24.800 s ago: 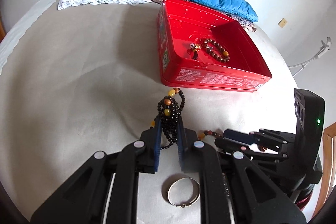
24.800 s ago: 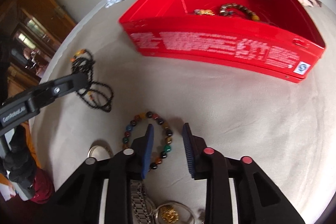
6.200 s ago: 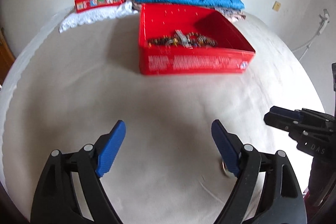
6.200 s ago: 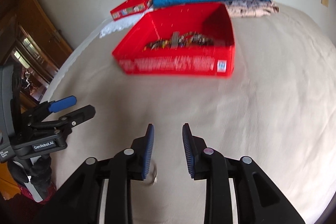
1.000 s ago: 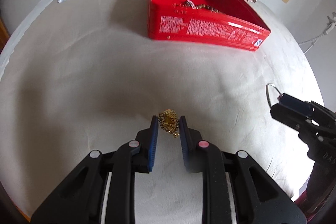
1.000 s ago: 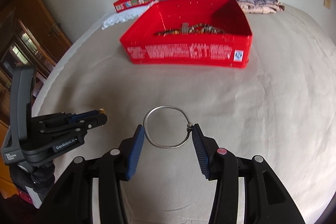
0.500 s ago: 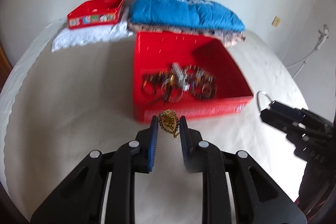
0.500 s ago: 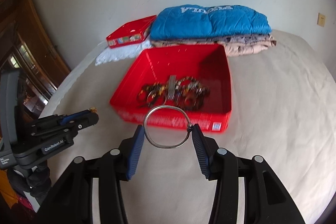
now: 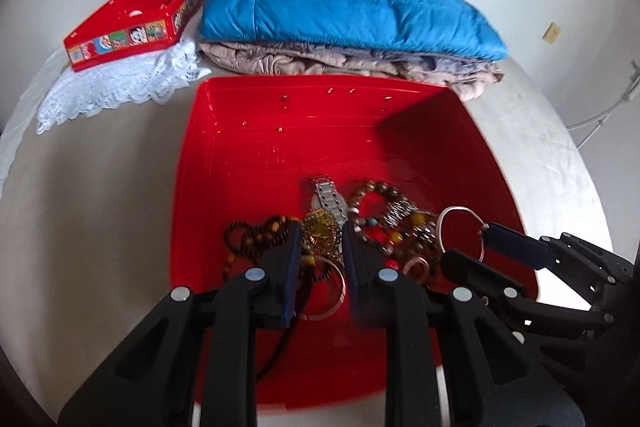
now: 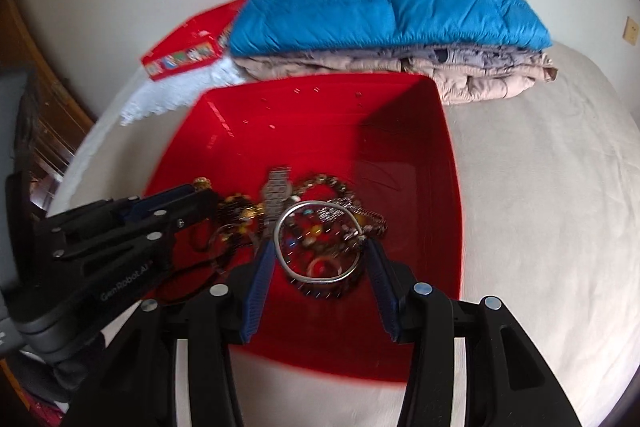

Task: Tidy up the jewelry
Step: 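Lower the pendant and hoop into the red tin and open both tools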

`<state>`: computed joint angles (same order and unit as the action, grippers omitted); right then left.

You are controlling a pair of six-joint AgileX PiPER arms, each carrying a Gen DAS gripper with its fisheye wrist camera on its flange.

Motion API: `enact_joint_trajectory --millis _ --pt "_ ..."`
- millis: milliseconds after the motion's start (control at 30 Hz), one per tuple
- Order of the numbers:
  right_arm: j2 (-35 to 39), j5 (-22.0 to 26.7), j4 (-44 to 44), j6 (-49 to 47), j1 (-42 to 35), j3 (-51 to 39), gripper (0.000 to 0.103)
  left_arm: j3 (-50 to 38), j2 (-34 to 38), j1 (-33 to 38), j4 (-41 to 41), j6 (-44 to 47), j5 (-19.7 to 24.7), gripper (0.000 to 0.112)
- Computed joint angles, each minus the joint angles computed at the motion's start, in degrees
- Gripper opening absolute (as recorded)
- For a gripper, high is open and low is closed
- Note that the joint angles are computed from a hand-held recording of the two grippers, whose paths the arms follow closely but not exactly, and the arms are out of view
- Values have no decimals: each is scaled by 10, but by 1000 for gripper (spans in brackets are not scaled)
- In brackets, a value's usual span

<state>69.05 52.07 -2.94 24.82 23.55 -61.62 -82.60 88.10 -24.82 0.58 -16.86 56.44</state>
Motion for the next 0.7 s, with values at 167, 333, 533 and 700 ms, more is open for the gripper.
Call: enact_joint_trajectory --millis 167,333,533,700 --pt "31 -22 5 -17 -16 -4 48 -21 32 18 -12 24 1 27" --pt "26 -23 -15 -4 -12 -3 48 -23 34 24 -11 30 -1 37" --pt "-18 -17 -46 26 1 5 49 5 -13 17 4 24 -13 45" --pt "-65 -2 -109 87 41 7 65 37 -73 -3 54 -13 -21 66"
